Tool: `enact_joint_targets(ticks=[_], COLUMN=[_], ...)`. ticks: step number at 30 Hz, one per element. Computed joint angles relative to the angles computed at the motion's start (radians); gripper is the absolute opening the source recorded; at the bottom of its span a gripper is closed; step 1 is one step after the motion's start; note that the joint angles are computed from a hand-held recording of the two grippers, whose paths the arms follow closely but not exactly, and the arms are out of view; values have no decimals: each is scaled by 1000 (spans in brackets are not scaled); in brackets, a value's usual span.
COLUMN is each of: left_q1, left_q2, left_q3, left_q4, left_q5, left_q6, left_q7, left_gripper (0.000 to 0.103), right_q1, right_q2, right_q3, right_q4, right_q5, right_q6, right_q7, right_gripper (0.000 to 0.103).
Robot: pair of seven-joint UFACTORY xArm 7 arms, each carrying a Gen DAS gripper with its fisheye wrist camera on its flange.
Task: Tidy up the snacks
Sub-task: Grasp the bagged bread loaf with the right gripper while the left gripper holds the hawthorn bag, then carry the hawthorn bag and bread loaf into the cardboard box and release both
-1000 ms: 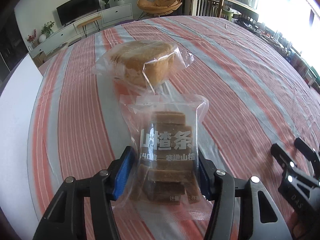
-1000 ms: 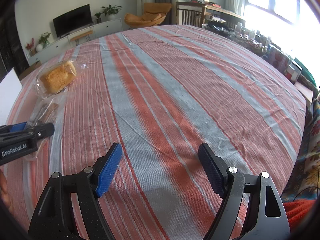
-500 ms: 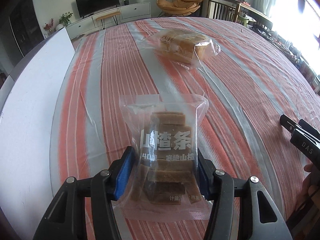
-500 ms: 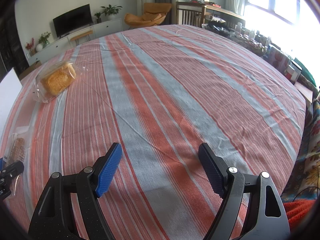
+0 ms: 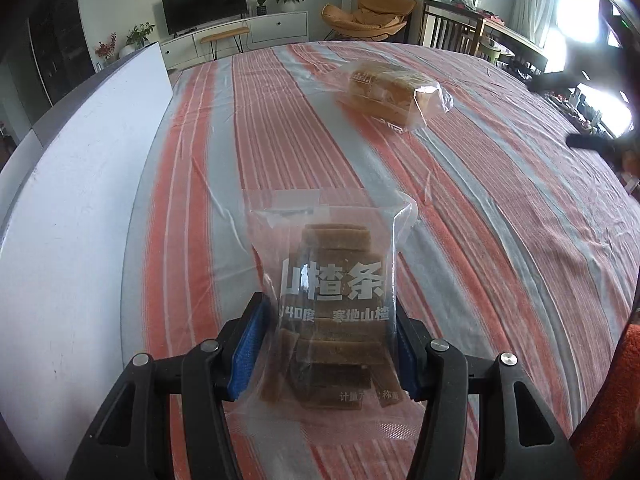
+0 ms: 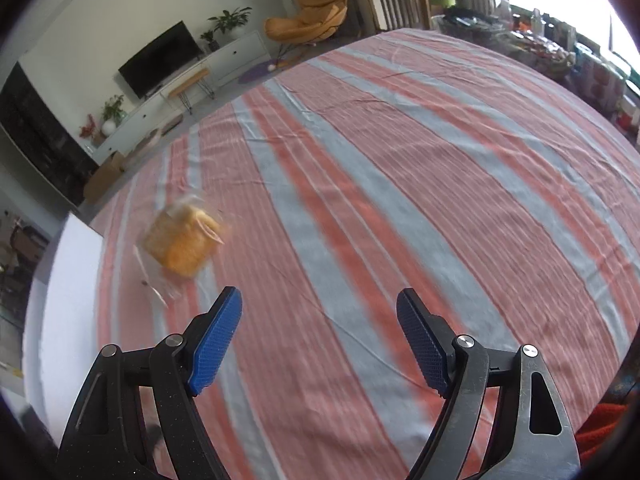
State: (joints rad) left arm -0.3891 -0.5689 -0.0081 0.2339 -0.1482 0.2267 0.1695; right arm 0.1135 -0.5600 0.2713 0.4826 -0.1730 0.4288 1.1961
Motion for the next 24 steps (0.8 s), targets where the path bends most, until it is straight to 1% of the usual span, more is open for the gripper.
enact_joint_targets(ticks=[1, 2, 3, 4, 5, 6, 7, 8, 10, 11, 12, 13, 14, 16, 18, 21, 24], left_q1=[-1, -3, -2, -1, 1, 6, 10, 12, 14, 14, 11, 5, 0, -5, -15, -38, -58], left_q2=[-8, -15, -22, -29, -34, -40, -47, -51, -58, -60, -60, -61, -60, -55, -57, -77, -104], left_q3=[8, 17, 21, 23, 24, 23, 21, 16, 16, 17, 22, 33, 38, 42, 57, 97, 138], left_q4=[-6, -11, -16, -21, -25, -31, -37, -42, -51, -52, -52, -52, -51, -49, -55, -57, -47], left_q5=[0, -1, -2, -2, -1, 1, 3, 4, 9, 11, 10, 7, 2, -6, -17, -44, -87], left_q6=[1, 4, 6, 6, 6, 4, 1, -3, -11, -12, -11, -9, -8, -17, -29, -14, 25], left_q7=[8, 16, 21, 26, 30, 33, 33, 31, 31, 32, 35, 41, 43, 43, 49, 66, 87], left_gripper=[56, 56, 56, 56, 56, 56, 56, 56, 57, 57, 57, 57, 57, 57, 56, 56, 55], right_q1=[27, 48, 99, 110, 104, 100, 96, 105, 148, 178, 170, 197, 199, 215, 235, 193, 152], right_q2=[85, 169, 259, 333, 394, 449, 509, 575, 708, 756, 779, 784, 790, 747, 664, 477, 279], right_q3=[-39, -61, -111, -118, -107, -97, -87, -86, -105, -125, -113, -142, -142, -162, -186, -170, -120], right_q4=[62, 121, 196, 266, 313, 357, 423, 508, 684, 737, 754, 738, 726, 647, 552, 311, 102], right_q5=[37, 99, 144, 181, 201, 192, 142, 83, -22, -58, -81, -83, -74, -129, -203, -218, -265], right_q6=[-35, -65, -57, -26, -30, -37, -2, 72, 231, 272, 272, 236, 220, 140, 125, -59, -166], right_q7=[-35, -87, -120, -111, -68, -14, 49, 90, 106, 107, 107, 79, 18, -37, -11, 3, 47], right_gripper=[82, 83, 83, 83, 83, 83, 82, 82, 84, 84, 84, 83, 83, 77, 73, 71, 71])
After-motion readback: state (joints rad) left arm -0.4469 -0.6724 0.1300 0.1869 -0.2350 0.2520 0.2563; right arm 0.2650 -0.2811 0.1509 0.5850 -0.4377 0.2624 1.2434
